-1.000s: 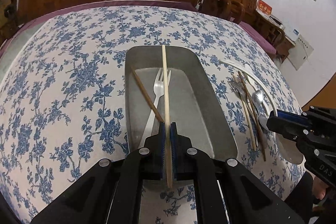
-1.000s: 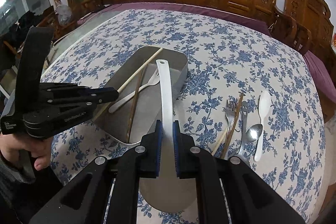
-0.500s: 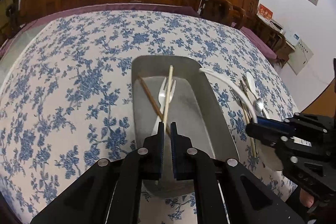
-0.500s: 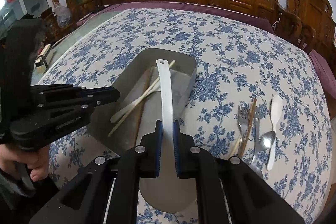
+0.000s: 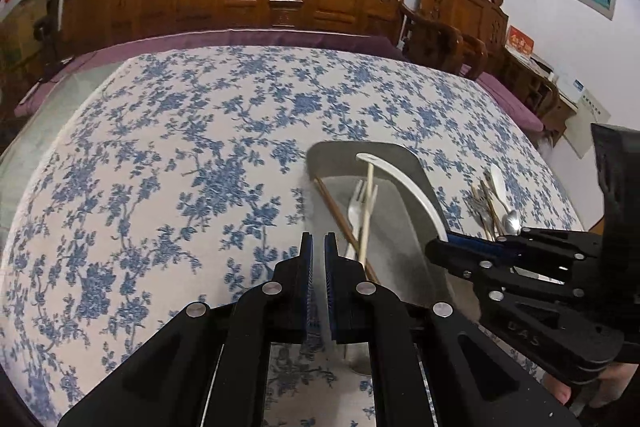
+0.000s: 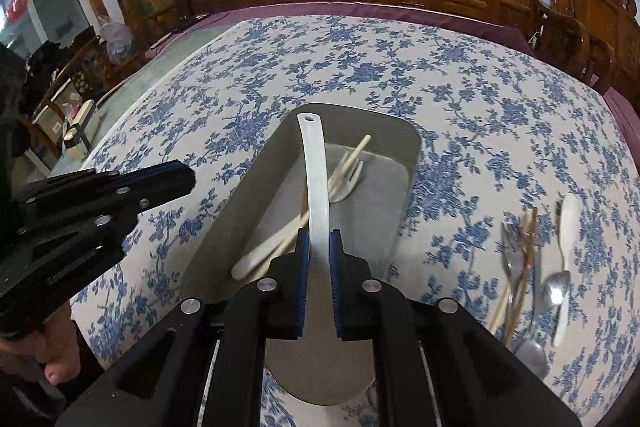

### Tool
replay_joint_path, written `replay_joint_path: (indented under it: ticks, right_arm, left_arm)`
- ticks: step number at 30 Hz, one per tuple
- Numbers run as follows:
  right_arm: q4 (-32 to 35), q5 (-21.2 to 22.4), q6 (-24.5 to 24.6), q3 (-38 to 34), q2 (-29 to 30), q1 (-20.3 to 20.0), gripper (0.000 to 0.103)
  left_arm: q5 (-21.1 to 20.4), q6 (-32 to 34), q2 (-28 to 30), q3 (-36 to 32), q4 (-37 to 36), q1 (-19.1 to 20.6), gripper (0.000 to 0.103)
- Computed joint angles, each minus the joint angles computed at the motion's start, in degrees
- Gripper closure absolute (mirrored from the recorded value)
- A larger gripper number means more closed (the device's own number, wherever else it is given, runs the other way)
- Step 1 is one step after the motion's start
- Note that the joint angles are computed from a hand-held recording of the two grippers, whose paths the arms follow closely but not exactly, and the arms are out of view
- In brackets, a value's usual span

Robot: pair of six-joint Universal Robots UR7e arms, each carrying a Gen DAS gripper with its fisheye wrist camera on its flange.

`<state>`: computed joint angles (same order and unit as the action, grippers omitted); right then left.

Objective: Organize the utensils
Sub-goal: 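Lower the white spoon into the tray and open the right tool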

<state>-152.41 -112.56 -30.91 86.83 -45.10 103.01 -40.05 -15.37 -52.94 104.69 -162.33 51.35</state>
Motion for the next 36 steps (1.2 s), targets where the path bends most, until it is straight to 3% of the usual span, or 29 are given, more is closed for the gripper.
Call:
replay_joint_path:
  ticks: [14,25,27,29,36]
  right_arm:
    - [1.1,-0.7,1.3,-1.8,3.6,-0.5,0.09]
    - [0.7,2.0,0.1,-1.1,2.6,-0.9,0.09]
    - [0.1,2.5,-0.2,-0.9,2.3,-0.9,0.085]
    - [-0.3,2.9,-0.3,-0.7,2.1,-0.9,0.072]
    - [-1.5,4.0,-1.5,0.8,-0.4,-1.2,0.071]
  left_arm:
    - [1.8,0.2,-0.3,0.4,-1.0,0.1,0.098]
    - [1.1,0.7,-0.5,0.8,-1.9,-0.2,0.098]
    - [1.2,0.7,-0.5,0.9,-1.9,-0.2,0.098]
    - [1.0,0.6,-0.5,0.9,-1.8,-0.2,0.098]
    - [-0.3,0.7,-1.1,1.8,-2.7,-1.3,0.098]
